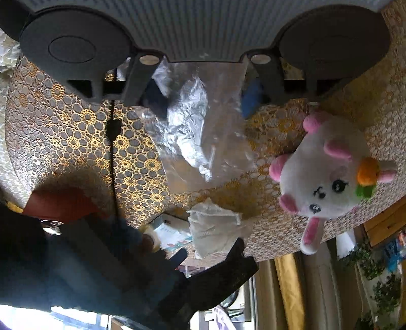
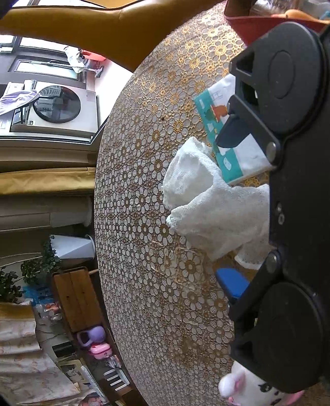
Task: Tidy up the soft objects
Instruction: 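Grasp the clear plastic bag with the left tool while the right tool grasps the white mesh cloth, then carry the clear bag and white mesh cloth with both tools to the red tin box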
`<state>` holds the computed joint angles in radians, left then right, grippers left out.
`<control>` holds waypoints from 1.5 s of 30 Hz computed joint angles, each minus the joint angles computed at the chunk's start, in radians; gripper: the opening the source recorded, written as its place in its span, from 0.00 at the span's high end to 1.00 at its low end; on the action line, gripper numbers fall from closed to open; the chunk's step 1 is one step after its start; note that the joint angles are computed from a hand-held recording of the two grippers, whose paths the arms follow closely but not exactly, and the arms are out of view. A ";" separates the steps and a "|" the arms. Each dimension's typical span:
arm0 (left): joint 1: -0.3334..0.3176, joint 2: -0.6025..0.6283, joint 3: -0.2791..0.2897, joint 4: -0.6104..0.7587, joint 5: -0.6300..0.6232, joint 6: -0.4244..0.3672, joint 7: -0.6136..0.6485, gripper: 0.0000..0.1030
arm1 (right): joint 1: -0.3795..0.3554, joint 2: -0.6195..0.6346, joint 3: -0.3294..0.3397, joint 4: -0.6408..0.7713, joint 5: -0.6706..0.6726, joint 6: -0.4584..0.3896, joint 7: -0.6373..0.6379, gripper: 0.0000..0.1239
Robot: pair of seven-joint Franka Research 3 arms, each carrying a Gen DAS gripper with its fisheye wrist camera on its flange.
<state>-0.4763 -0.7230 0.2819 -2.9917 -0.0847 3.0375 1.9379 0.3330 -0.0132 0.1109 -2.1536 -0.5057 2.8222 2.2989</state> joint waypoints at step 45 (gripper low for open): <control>0.010 -0.162 0.036 0.071 -0.178 -0.155 0.046 0.91 | -0.053 -0.519 0.072 -0.386 0.046 0.163 0.080 0.94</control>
<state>-0.4663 -0.8853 0.3174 -2.9210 -0.2626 2.8828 1.9836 0.2797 -0.5321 0.1831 -2.5393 -0.4592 2.9852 2.3792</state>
